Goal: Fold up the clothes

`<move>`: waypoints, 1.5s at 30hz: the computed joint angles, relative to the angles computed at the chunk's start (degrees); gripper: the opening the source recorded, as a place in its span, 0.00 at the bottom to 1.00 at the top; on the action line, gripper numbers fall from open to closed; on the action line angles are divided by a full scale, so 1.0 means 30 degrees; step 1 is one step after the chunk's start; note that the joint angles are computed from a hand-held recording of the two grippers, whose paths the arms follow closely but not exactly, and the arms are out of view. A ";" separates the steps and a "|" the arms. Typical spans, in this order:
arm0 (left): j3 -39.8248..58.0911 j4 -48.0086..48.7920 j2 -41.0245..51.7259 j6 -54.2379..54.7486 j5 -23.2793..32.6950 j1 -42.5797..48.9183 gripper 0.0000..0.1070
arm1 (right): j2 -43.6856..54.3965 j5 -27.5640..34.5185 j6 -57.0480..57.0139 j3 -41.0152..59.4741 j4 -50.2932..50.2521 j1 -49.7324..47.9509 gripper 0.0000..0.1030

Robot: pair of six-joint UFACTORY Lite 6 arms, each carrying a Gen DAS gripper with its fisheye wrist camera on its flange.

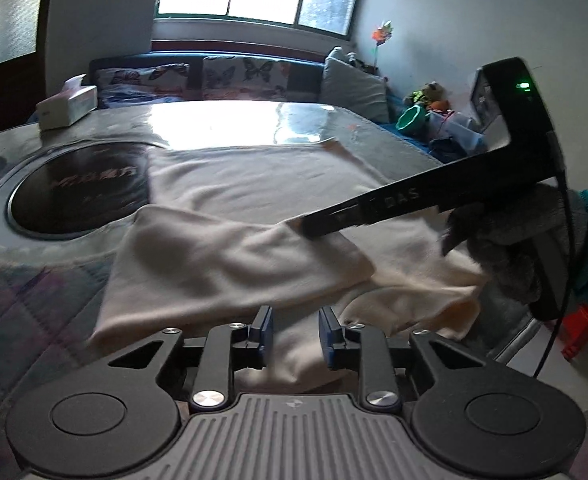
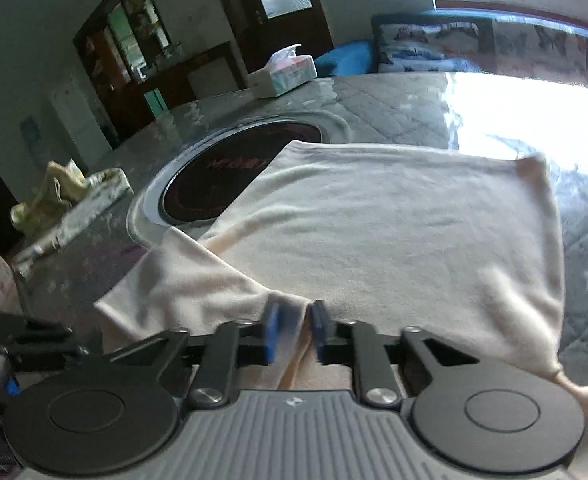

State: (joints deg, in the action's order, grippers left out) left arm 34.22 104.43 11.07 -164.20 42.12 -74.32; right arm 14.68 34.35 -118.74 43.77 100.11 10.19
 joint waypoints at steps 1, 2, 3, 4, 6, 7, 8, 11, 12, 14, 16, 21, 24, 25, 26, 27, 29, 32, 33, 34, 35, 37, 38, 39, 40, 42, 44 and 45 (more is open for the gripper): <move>-0.0137 -0.0127 -0.0068 -0.0115 0.0031 -0.0041 0.25 | -0.0439 -0.0211 -0.0569 -0.0323 0.0374 0.0076 0.06; -0.0296 -0.0170 -0.0162 -0.0317 0.0054 -0.0074 0.25 | -0.0962 -0.0375 -0.1085 -0.0646 0.0728 0.0117 0.06; -0.0509 -0.0001 -0.0313 -0.0736 0.0062 -0.0082 0.25 | -0.1583 -0.0535 -0.1528 -0.0969 0.1047 0.0145 0.06; -0.0668 0.0108 -0.0425 -0.1057 0.0079 -0.0091 0.25 | -0.2224 -0.0682 -0.1930 -0.1267 0.1299 0.0166 0.06; -0.0849 0.0170 -0.0473 -0.1372 0.0192 -0.0138 0.25 | -0.3420 -0.0871 -0.2354 -0.1660 0.1404 0.0172 0.06; -0.0941 0.0155 -0.0578 -0.1482 0.0199 -0.0168 0.25 | -0.4206 -0.0989 -0.2367 -0.1805 0.1274 0.0189 0.06; -0.0989 0.0105 -0.0625 -0.1620 0.0236 -0.0196 0.25 | -0.4896 -0.1062 -0.2332 -0.1899 0.1100 0.0184 0.06; -0.1105 -0.0021 -0.0679 -0.2073 0.0454 -0.0217 0.25 | -0.6115 -0.1131 -0.2199 -0.1907 0.0735 0.0161 0.06; -0.1152 -0.0206 -0.0719 -0.2192 0.0636 -0.0287 0.26 | -0.6484 -0.1187 -0.2225 -0.1884 0.0676 0.0180 0.06; -0.1097 -0.0998 -0.0666 -0.2096 0.1160 -0.0530 0.34 | -0.7063 -0.1284 -0.2211 -0.1821 0.0541 0.0198 0.06; -0.1146 -0.1491 -0.0663 -0.2197 0.1485 -0.0667 0.37 | -0.7619 -0.1418 -0.2150 -0.1766 0.0399 0.0202 0.06; -0.1213 -0.2196 -0.0795 -0.1790 0.1545 -0.1065 0.39 | -0.9425 -0.1902 -0.1849 -0.2127 -0.0303 0.0057 0.06; -0.0960 -0.2239 -0.0647 -0.0970 0.1733 -0.1442 0.41 | -1.0484 -0.2033 -0.1611 -0.2411 -0.0671 -0.0084 0.06; -0.0846 -0.2230 -0.0526 -0.0706 0.1673 -0.1480 0.41 | -1.0743 -0.2093 -0.1466 -0.2457 -0.0824 -0.0125 0.06; -0.0739 -0.2239 -0.0397 -0.0450 0.1615 -0.1515 0.41 | -1.0889 -0.2231 -0.1147 -0.2466 -0.1045 -0.0148 0.06; -0.0696 -0.2269 -0.0305 -0.0262 0.1567 -0.1549 0.41 | -1.0942 -0.2325 -0.0801 -0.2490 -0.1347 -0.0241 0.06; -0.0817 -0.2217 -0.0405 -0.0065 0.1488 -0.1630 0.41 | -1.0725 -0.2921 -0.0862 -0.2666 -0.1279 -0.0284 0.06; -0.1172 -0.2316 -0.0782 0.0376 0.1166 -0.1644 0.41 | -0.9503 -0.3421 -0.0472 -0.2666 -0.1307 -0.0653 0.06; -0.1327 -0.2425 -0.0931 0.0533 0.1086 -0.1671 0.41 | -0.9012 -0.3387 -0.0352 -0.2701 -0.1240 -0.0837 0.06; -0.1503 -0.2463 -0.1105 0.0573 0.1031 -0.1716 0.41 | -0.8492 -0.3355 -0.0246 -0.2713 -0.1163 -0.1017 0.06; -0.1733 -0.2352 -0.1363 0.0574 0.0928 -0.1760 0.41 | -0.7999 -0.3352 -0.0201 -0.2713 -0.1034 -0.1158 0.07; -0.2417 -0.1784 -0.2239 0.0530 0.0520 -0.1747 0.42 | -0.7105 -0.3601 -0.0710 -0.2743 -0.0432 -0.1304 0.08; -0.2846 -0.1379 -0.2793 0.0421 0.0250 -0.1693 0.43 | -0.6762 -0.3730 -0.1056 -0.2798 -0.0063 -0.1383 0.08; -0.3380 -0.0920 -0.3513 0.0302 -0.0117 -0.1586 0.43 | -0.6442 -0.3835 -0.1423 -0.2862 0.0278 -0.1473 0.09; -0.3739 -0.0887 -0.4106 0.0485 -0.0345 -0.1555 0.43 | -0.6186 -0.3896 -0.1817 -0.2957 0.0540 -0.1589 0.09; -0.4387 -0.1322 -0.5459 0.1505 -0.0688 -0.1440 0.43 | -0.5954 -0.3987 -0.2498 -0.3174 0.0993 -0.1780 0.11; -0.4802 -0.1930 -0.6683 0.2666 -0.0642 -0.1064 0.43 | -0.5964 -0.3798 -0.2821 -0.3516 0.1061 -0.2044 0.11; -0.4919 -0.1865 -0.7152 0.2969 -0.0665 -0.0599 0.43 | -0.5846 -0.3538 -0.2771 -0.3605 0.0861 -0.2192 0.11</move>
State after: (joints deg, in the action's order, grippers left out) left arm 19.46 98.84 -10.38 -155.30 40.13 -76.12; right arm -2.86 23.74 -127.05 32.95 102.70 3.62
